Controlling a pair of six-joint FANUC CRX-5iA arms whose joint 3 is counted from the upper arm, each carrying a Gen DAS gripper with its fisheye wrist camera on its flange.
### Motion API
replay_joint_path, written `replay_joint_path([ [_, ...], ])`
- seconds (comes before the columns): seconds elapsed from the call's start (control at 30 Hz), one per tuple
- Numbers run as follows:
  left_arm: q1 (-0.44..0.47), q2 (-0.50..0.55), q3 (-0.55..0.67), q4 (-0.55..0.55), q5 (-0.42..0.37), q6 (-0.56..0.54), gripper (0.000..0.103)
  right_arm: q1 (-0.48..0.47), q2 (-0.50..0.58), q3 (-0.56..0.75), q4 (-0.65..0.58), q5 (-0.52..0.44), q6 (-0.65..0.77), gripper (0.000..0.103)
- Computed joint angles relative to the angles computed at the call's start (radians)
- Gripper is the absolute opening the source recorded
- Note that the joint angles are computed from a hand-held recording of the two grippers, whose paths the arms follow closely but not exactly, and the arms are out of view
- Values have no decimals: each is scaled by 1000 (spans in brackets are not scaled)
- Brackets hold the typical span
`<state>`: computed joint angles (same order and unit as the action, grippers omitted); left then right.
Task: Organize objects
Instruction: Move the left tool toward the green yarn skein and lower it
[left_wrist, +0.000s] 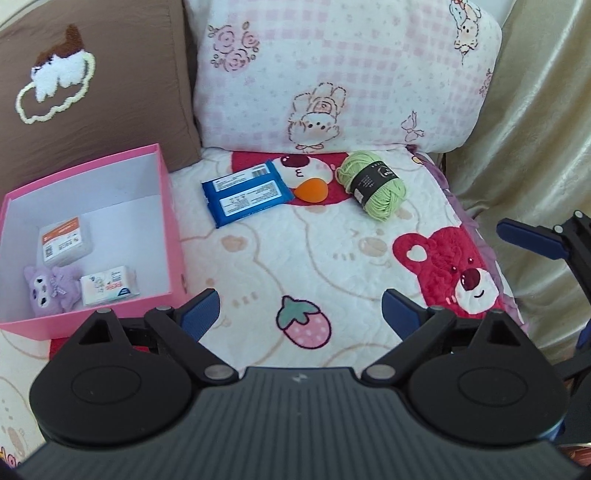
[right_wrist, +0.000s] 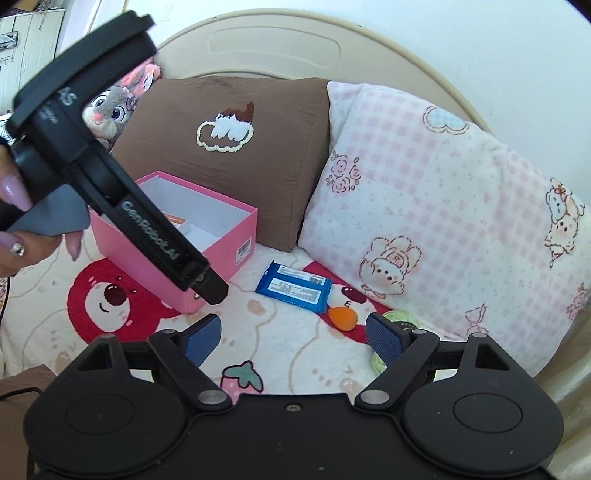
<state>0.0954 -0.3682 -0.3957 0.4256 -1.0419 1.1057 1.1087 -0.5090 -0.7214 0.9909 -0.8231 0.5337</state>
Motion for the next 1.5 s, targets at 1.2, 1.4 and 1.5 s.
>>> replay_joint_path([
  [1.2,-191,360,-6,362,280,-182,87,-413,165,-36,16,321,31,88],
  [1.4,-232,393,-63,517,386,-298,87,-508,227,-57,112,386,-78,88],
  [1.5,-254,418,-72,583,424,-342,87,-549,262,-57,153,413,-96,88],
])
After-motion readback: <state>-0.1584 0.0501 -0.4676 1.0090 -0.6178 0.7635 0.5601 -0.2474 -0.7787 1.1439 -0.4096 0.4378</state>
